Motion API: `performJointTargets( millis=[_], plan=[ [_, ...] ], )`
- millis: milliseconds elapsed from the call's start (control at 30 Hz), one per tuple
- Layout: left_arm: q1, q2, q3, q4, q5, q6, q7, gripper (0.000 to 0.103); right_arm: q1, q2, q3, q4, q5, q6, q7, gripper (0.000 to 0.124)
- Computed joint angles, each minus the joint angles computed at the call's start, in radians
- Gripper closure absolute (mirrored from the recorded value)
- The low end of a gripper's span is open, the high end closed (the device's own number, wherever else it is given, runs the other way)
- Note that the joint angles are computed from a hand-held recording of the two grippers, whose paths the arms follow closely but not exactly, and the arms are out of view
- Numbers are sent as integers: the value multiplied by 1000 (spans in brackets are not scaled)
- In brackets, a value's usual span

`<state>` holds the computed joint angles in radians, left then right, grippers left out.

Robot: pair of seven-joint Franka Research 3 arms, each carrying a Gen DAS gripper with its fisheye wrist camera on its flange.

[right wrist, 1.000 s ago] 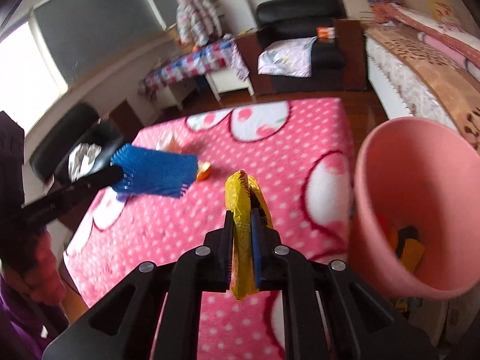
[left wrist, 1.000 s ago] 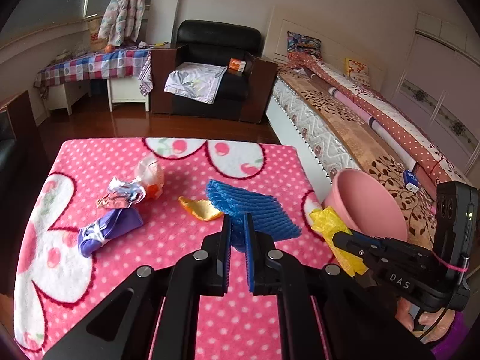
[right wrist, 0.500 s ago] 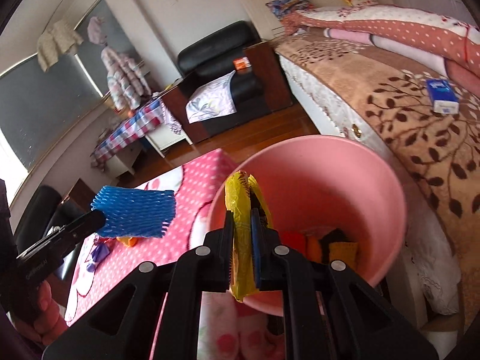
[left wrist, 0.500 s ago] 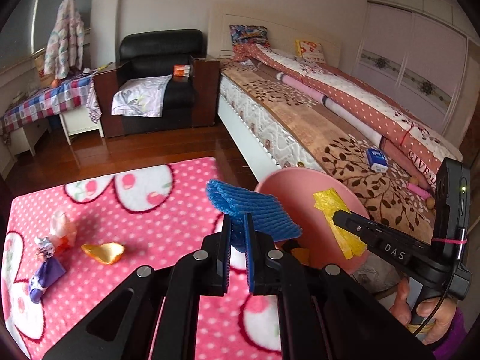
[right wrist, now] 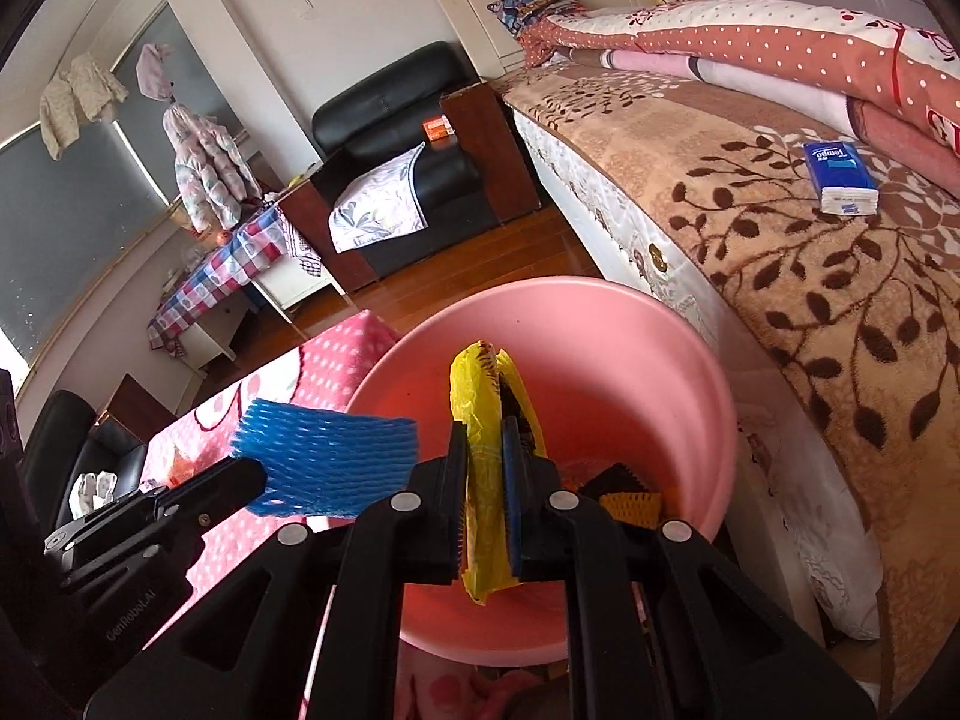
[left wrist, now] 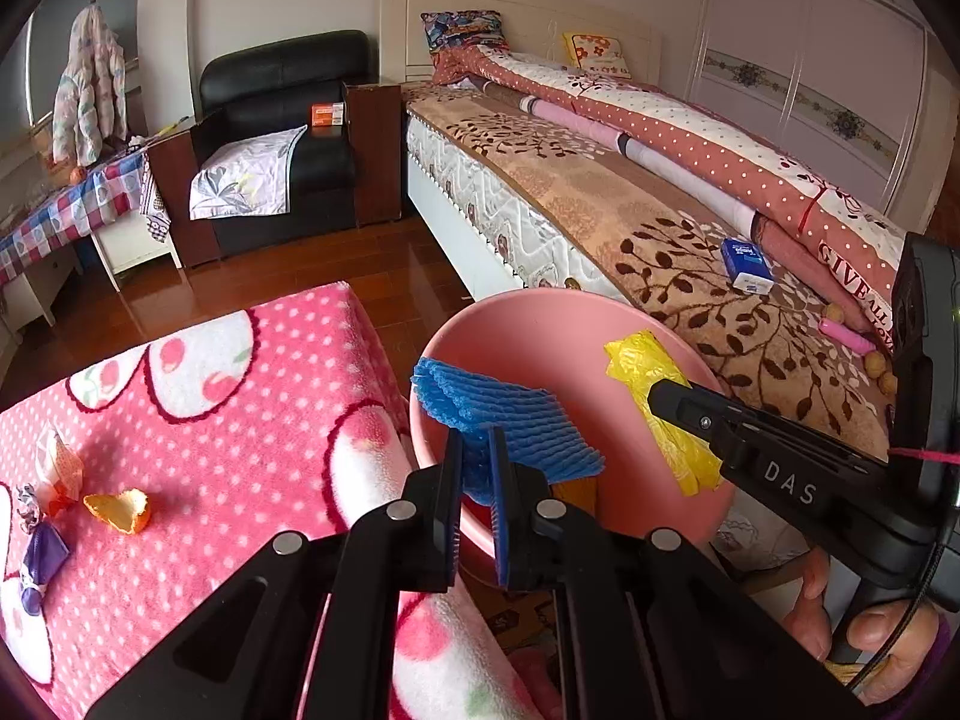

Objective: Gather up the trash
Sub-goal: 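Open both grippers to drop the blue net and yellow wrapper into the bucket, then move both open grippers back from the bucket to the table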

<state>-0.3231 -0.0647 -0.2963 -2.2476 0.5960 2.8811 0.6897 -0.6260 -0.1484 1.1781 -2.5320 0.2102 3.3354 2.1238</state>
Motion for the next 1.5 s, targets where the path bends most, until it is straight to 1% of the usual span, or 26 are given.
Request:
performJointTargets(
  millis=[33, 67, 133, 233, 300, 333, 400, 533, 633, 800, 1000, 1033, 1100, 1133, 1200, 1267, 1400, 1500],
  plan=[
    [1, 4, -2, 5, 10, -5, -9, 95, -15, -10, 12, 4, 0, -20, 2, 111],
    [0, 7, -4, 8, 18, -8, -18, 94, -15, -15, 9, 7, -11, -33, 13, 110],
    [-1, 10, -4, 12, 27, -10, -32, 93, 22, -14, -31, 4, -33, -43, 26, 104],
    [-5, 6, -1, 8, 17, -12, -30, 87, 81, -30, -94, -11, -63, -43, 48, 96],
    [-6, 7, -2, 8, 16, -17, -32, 78, 99, -40, -115, -21, -77, -33, 57, 94],
    [-7, 7, -2, 9, 17, -20, -34, 75, 109, -43, -125, -26, -77, -27, 56, 93],
    [-6, 10, -4, 12, 34, -27, -52, 74, 125, -44, -137, -32, -68, -18, 48, 92],
    [-7, 12, -1, 15, 38, -27, -60, 74, 178, -37, -181, -39, -28, -11, 10, 92],
    [1, 6, 2, 7, 64, -12, -95, 73, 179, -48, -172, -42, -5, -6, -18, 92],
    [14, -12, 2, -11, 86, -20, -134, 73, 186, -47, -159, -46, 36, 29, -71, 92],
    [37, -32, 2, -23, 121, -39, -195, 73, 211, -1, -162, -30, 75, 84, -164, 92],
    [41, -36, 2, -24, 127, -45, -205, 73, 206, 10, -151, -22, 82, 92, -186, 92],
    [50, -43, 3, -27, 137, -53, -227, 73, 164, 22, -95, -9, 117, 105, -241, 92],
    [55, -48, 3, -30, 141, -57, -237, 73, 124, 28, -43, 1, 139, 113, -278, 92],
    [62, -56, 5, -35, 141, -68, -247, 72, 77, 34, 22, 12, 175, 122, -331, 92],
    [70, -63, 5, -39, 146, -84, -261, 72, 50, 49, 65, 24, 192, 130, -383, 92],
    [86, -84, 5, -57, 159, -108, -294, 71, 85, 107, 54, 44, 203, 144, -454, 93],
    [97, -100, 5, -71, 165, -129, -310, 71, 128, 147, 27, 60, 196, 140, -496, 93]
  ],
)
